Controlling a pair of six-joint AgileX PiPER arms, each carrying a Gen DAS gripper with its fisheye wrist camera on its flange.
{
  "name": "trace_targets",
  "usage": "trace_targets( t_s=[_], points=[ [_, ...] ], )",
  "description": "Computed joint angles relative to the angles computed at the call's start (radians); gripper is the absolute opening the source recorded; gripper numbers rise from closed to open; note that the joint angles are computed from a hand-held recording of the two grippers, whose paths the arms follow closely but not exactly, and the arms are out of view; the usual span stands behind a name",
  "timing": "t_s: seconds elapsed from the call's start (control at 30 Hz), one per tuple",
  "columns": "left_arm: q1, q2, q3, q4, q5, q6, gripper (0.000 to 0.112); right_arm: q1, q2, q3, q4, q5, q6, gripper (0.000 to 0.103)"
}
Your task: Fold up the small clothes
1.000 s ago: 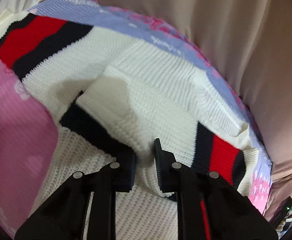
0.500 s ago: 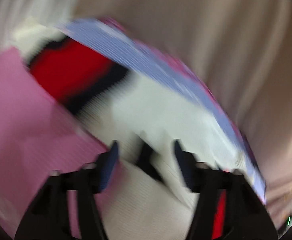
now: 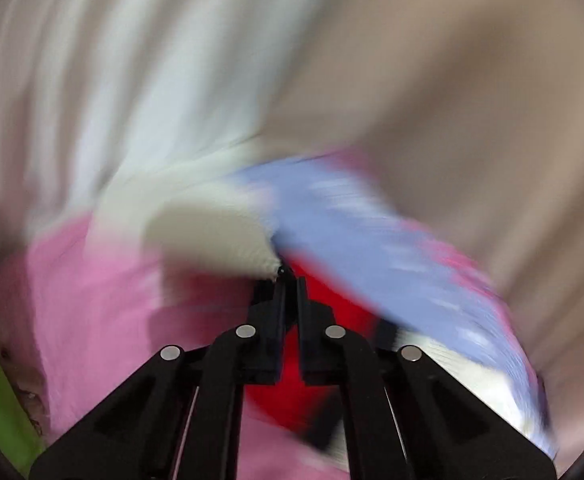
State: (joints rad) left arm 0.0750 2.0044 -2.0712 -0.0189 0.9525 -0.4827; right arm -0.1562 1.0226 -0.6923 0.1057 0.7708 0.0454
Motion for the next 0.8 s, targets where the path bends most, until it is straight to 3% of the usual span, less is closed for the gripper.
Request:
trace_targets(
  t_s=[0.13,0.2,0.3,0.37,0.4,0.57,0.63,0.7,0.8],
  points=[
    [-0.271,-0.025,-0.21,-0.04,0.061,0.097,0.004,-0.118,-0.006,-0.005,0.093,0.013,-0.131,0.043],
    [-0.397,-0.011,-0.244,-0.131,0.057,0.125,0.004,-0.209,-0.007,-0.012,0.162,0.033,-0.224,0.044],
    [-0.543,-0.046,-0.049,-0.255,-0.049,0.124,0.008,-0.349,0.003,-0.018,0.23,0.055,-0.351,0.048],
    [-0.613,-0.041,0.054,-0.268,-0.058,0.117,0.025,-0.439,0.017,-0.021,0.262,0.072,-0.424,0.048],
    [-0.642,-0.057,0.137,-0.237,-0.074,0.079,0.028,-0.487,0.023,-0.023,0.29,0.085,-0.468,0.05],
    [-0.562,-0.252,0.519,-0.255,-0.241,0.022,0.049,-0.57,0.066,-0.054,0.337,0.11,-0.565,0.052],
    [-0.473,-0.33,0.641,-0.292,-0.27,0.019,0.05,-0.547,0.113,-0.087,0.377,0.115,-0.57,0.054],
    [-0.39,-0.323,0.656,-0.353,-0.263,0.015,0.051,-0.477,0.209,-0.151,0.434,0.101,-0.559,0.058],
    [-0.294,-0.276,0.646,-0.374,-0.251,-0.034,0.051,-0.297,0.343,-0.249,0.394,-0.006,-0.442,0.059]
  ],
)
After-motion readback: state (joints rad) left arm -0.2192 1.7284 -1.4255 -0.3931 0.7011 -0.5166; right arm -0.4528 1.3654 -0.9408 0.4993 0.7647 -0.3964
